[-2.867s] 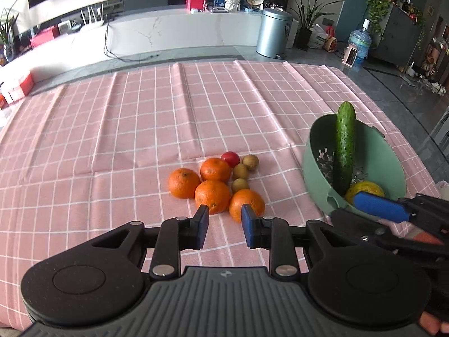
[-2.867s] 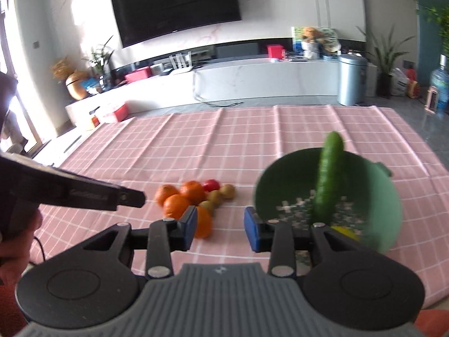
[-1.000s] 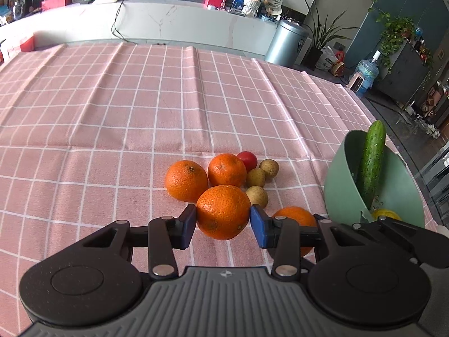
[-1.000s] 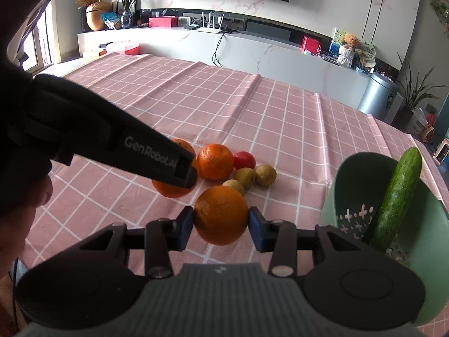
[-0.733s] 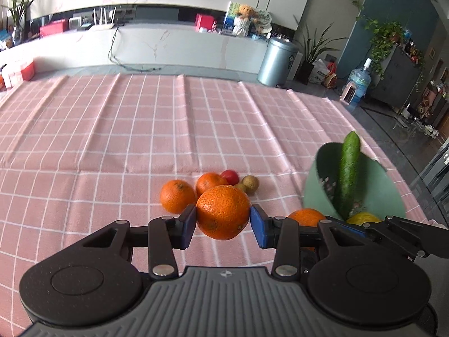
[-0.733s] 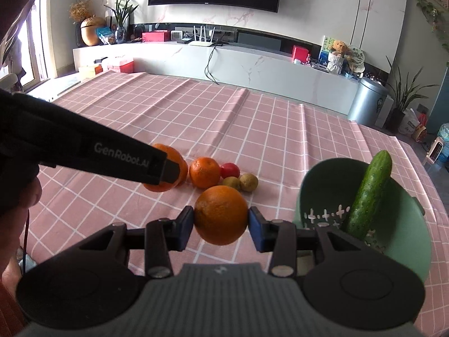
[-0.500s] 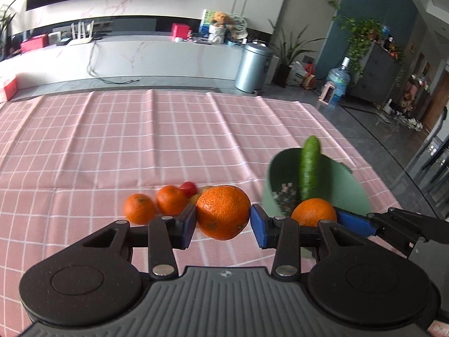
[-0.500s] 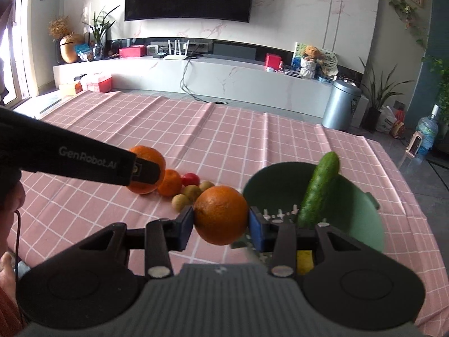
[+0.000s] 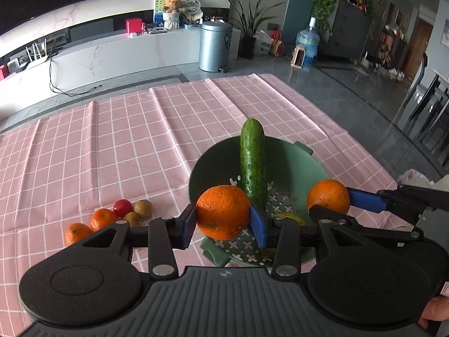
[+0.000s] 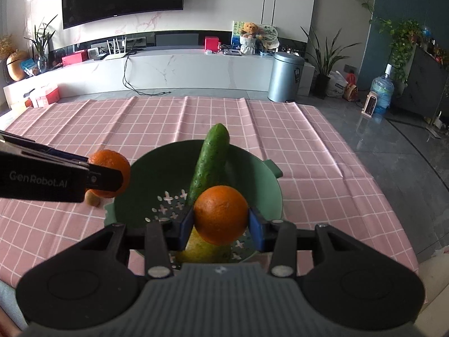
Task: Organize fruits
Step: 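Carry both oranges over the colander and lower them in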
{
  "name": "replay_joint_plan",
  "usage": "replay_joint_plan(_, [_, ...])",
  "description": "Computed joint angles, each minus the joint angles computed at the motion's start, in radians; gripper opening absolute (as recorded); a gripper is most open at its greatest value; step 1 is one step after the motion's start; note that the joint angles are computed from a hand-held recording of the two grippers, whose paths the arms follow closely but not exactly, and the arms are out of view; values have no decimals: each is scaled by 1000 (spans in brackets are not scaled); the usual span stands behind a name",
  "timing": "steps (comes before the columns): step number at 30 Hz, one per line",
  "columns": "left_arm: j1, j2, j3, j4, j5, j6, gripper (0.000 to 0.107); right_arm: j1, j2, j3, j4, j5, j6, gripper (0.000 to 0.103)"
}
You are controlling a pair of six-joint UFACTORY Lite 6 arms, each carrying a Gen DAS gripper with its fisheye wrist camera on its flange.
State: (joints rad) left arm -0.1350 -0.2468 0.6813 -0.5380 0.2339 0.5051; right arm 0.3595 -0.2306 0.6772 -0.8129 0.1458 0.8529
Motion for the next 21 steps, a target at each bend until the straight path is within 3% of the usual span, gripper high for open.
replay_joint_plan(5, [-41, 97, 54, 157, -17, -151, 47, -39, 89, 43, 176, -36, -202, 39])
replay_joint_plan(13, [-72, 216, 136, 362, -27, -324, 47, -63, 217, 122, 612, -57, -668, 39])
replay_joint_plan(21, [-106, 327, 215, 626, -20, -577, 47, -65, 313, 187, 636, -53, -717, 39])
